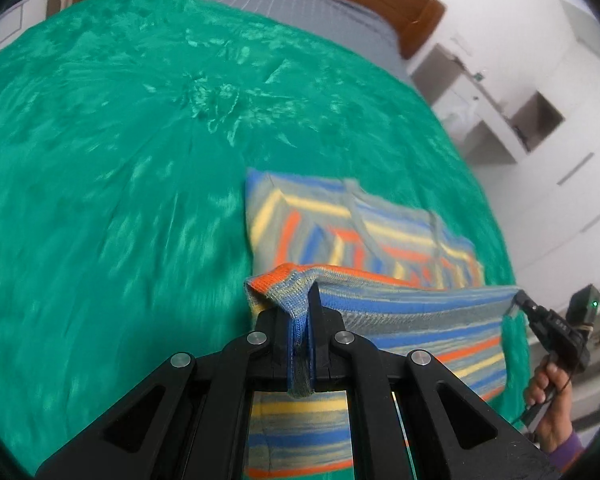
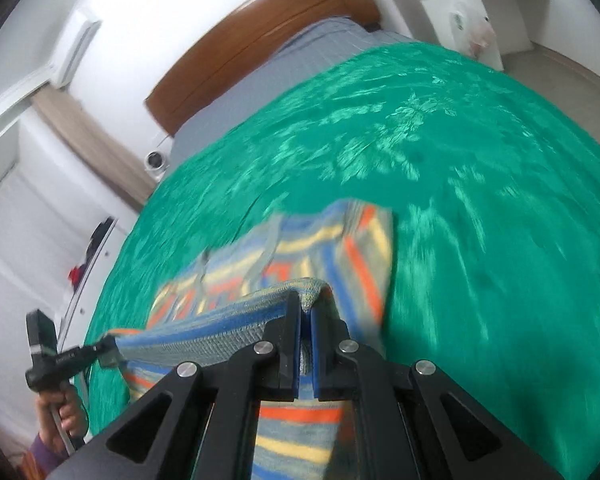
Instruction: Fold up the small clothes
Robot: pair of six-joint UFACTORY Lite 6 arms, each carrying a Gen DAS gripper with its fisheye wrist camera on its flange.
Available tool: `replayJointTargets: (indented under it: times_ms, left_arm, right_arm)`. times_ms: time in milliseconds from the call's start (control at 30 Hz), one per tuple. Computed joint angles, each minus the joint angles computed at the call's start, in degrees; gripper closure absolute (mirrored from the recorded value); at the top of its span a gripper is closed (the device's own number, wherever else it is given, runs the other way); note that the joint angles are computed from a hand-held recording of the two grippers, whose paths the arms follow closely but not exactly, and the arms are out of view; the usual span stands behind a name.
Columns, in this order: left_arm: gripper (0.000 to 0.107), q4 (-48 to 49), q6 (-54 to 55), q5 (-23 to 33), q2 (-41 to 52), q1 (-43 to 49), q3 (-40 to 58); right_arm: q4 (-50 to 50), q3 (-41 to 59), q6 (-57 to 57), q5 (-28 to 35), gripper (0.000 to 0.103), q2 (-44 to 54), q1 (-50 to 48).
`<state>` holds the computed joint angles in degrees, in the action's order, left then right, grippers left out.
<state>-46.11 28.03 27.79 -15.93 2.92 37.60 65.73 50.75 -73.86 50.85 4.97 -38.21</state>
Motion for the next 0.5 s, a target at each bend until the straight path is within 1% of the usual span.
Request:
replayJointTargets:
  times_ms: [67,167,267,300,333,367,400,433,467,500]
  left_arm:
    - [0.104,-1.86,1.12,-3.29,10.79,-0.94,6.4]
    - [0.104,-3.22,1.18,-5.69,23.22,-1.88,14.9]
    - [0.102,-0.46,-1.89,-7.55,31.39,-3.51,21.71]
    - [0.098,1.72,-4.33,-8.27,33.5,-3.89,23.84]
    - [0.098,3.05,-6.21,-8.54,34.95,-3.94,25.68]
    - [0.087,2.58,-6.52,-8.31,35.88,-3.35,27.13]
    - [0.063,0.87,-5.46,-7.8,36.15,-2.53,28.03]
    - [0.049,-1.65,-3.3,-8.11,35.01,-1.32,27.76]
    - [0.032,-1.77,-3.22,-9.49,33.09,-0.83,26.51]
    - [0.027,-0.48,-4.05,-11.61,30.01,-0.29,24.55]
  right_arm:
    - [1.67,7.42,2.14,-3.44,0.099,8.84,4.31]
    - [1.72,15.77,4.9,-6.97,0.099,18.67,8.03]
    - [1.26,21.64,6.8,-9.48,0.099,25.68,10.39]
    - [1.65,21.92,6.06,-9.8,0.099,26.55,10.43]
    - [2.0,22.23,5.78,-9.67,0.098,27.07,10.43]
    - [2.19,23.17,6.33,-8.86,0.097,27.78,10.09]
    - [2.57,22.76,6.2,-7.94,0.09,27.33,9.28]
    - [2.75,23.75,6.59,-6.97,0.077,27.82,8.43]
    - [2.59,24.08,7.26,-6.68,0.069,27.04,7.32]
    - [2.41,24.85,7.81,-6.9,0.063,26.79,6.8]
